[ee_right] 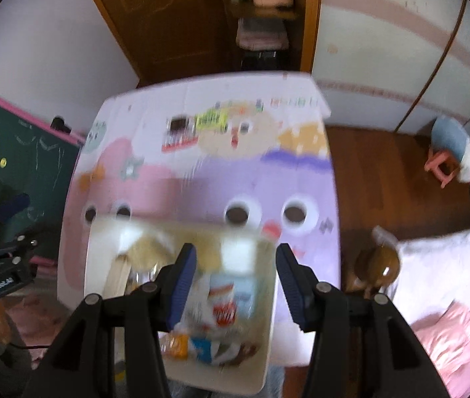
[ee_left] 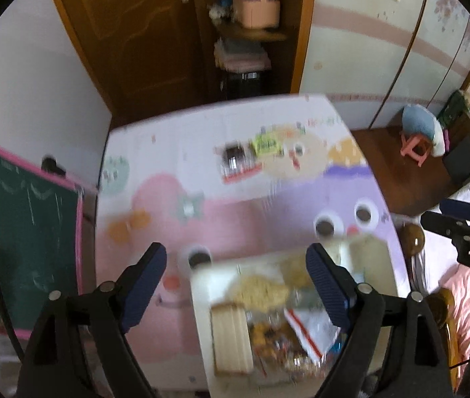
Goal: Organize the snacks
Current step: 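Withdraw both grippers from the tray toward the last snacks on the table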
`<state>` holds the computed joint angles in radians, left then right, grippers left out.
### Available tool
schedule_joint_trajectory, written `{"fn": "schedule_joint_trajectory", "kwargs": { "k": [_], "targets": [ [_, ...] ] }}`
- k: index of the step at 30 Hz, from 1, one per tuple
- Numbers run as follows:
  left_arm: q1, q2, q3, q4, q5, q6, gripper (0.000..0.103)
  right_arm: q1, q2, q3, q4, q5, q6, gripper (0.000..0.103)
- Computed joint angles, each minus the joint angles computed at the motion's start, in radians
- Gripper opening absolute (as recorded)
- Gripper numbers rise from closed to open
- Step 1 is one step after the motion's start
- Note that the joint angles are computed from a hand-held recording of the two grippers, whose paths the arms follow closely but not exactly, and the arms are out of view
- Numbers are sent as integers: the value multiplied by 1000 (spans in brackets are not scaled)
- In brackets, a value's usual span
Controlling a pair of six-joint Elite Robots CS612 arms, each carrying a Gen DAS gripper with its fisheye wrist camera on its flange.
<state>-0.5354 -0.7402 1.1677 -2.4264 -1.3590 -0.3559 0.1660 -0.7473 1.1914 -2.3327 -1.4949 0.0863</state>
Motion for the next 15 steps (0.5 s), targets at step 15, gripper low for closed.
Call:
{"fn": "schedule_joint_trajectory", "kwargs": {
  "k": [15],
  "targets": [
    [75, 299, -563, 117, 2, 118, 98, 6, 307, -588, 139, -61, -1, 62]
  ]
}}
